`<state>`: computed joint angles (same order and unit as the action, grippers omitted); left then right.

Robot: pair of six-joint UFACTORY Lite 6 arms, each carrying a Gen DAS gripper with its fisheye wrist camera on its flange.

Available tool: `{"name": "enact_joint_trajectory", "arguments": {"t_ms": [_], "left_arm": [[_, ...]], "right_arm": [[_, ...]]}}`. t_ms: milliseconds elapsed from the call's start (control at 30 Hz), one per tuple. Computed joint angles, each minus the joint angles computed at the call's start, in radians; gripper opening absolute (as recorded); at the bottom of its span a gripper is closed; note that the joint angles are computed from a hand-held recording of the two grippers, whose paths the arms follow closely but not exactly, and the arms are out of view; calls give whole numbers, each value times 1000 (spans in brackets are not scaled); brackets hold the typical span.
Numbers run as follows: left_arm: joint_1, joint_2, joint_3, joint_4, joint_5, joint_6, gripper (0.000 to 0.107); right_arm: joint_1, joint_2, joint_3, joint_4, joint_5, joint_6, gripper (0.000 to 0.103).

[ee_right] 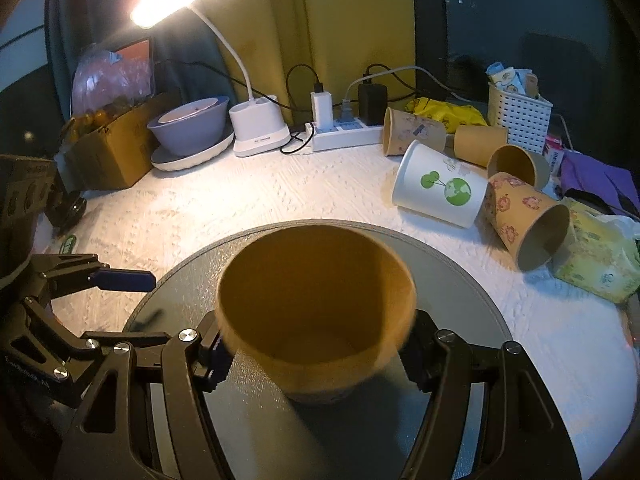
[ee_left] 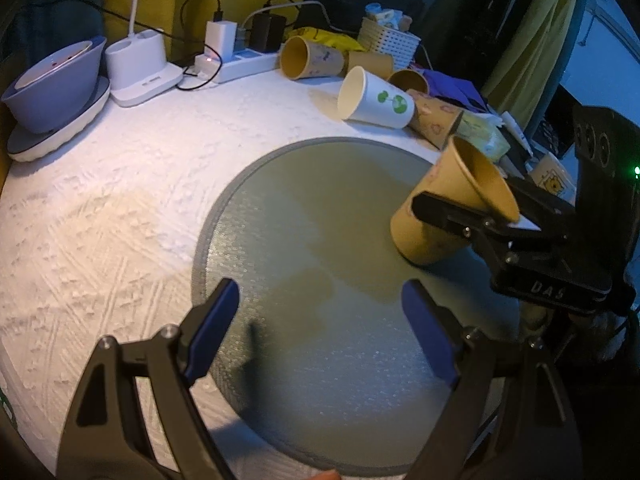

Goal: Flip cup upright
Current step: 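Rotate the right gripper to turn the cup opening upward, then set the cup upright on the mat and open the right gripper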

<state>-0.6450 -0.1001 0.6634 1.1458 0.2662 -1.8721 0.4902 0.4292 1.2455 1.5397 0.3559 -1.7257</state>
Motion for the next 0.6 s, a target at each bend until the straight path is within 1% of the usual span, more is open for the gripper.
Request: {"name": "enact_joint_trajectory", "arguments": {"t_ms": [133, 233, 600], "left_arm": [[-18, -4, 1, 8, 11, -14, 85], [-33, -14, -5, 10, 24, -23, 85], [-127, -69, -40, 27, 92, -88, 85]], "right_arm": [[3, -23, -29, 11, -15, -19, 71], [7, -38, -46, 7, -27, -17, 73], [21, -146, -174, 107, -58, -114, 74]]}}
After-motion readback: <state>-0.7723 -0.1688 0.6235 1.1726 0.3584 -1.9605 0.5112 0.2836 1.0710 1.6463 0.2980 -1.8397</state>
